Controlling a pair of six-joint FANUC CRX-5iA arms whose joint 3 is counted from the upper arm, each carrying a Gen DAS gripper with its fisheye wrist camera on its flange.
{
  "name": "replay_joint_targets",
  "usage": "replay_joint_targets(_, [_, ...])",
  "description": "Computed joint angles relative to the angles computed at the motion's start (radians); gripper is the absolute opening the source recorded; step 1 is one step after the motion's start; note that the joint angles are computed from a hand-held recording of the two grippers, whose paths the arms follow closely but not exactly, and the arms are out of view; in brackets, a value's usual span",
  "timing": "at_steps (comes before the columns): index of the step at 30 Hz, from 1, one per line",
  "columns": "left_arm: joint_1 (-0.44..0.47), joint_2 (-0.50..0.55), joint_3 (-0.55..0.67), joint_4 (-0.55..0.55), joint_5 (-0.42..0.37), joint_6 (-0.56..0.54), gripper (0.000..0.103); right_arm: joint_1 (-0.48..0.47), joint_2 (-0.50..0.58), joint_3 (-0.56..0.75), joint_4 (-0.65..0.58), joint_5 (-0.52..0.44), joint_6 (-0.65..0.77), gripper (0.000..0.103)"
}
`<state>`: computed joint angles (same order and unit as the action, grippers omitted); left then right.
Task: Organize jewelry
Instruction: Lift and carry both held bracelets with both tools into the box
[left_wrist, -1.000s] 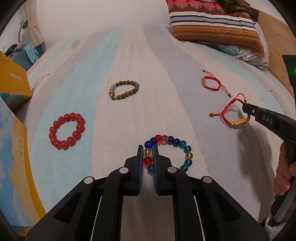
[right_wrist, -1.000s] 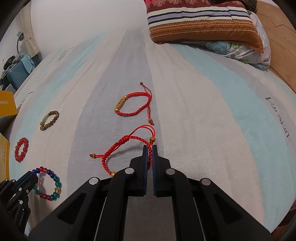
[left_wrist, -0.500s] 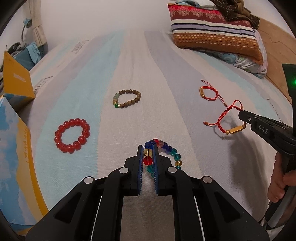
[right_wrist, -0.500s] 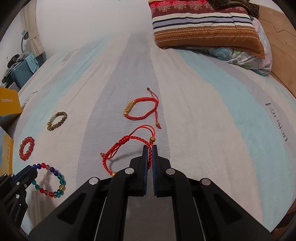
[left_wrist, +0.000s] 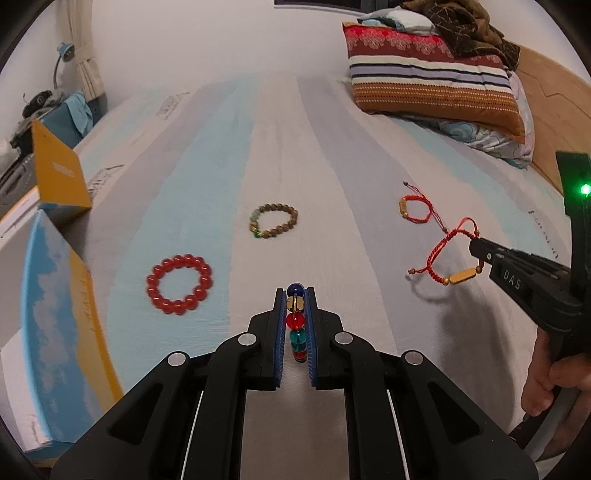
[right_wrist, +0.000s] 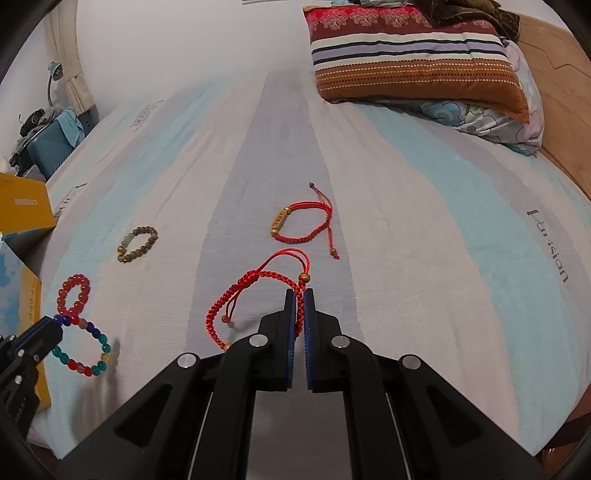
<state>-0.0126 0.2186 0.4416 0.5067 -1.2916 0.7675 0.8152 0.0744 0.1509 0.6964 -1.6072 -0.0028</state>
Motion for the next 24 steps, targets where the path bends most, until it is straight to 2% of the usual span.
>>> replay_joint_targets(7, [0.064,-0.003,0.053,0.031,-0.018,-0.003,0.009,0.026,0.058,0.095,0.015,-0.027,0.025,0.003])
replay_joint_targets(12, [0.12,0.009,0.112,0.061,-0.042,-0.001,0.009,0.043,0.127,0.216,0.039,-0.053,0.076,0.003])
replay_joint_targets(21, [0.235,0.045,0.204,0.113,-0.079,-0.002,0.009,0.081,0.327,0.544,0.099,-0.091,0.228,0.003])
replay_joint_targets(24, [0.283,0.058,0.232,0.128,-0.087,0.004,0.009,0.092,0.427,0.704,0.115,-0.103,0.302,0.003])
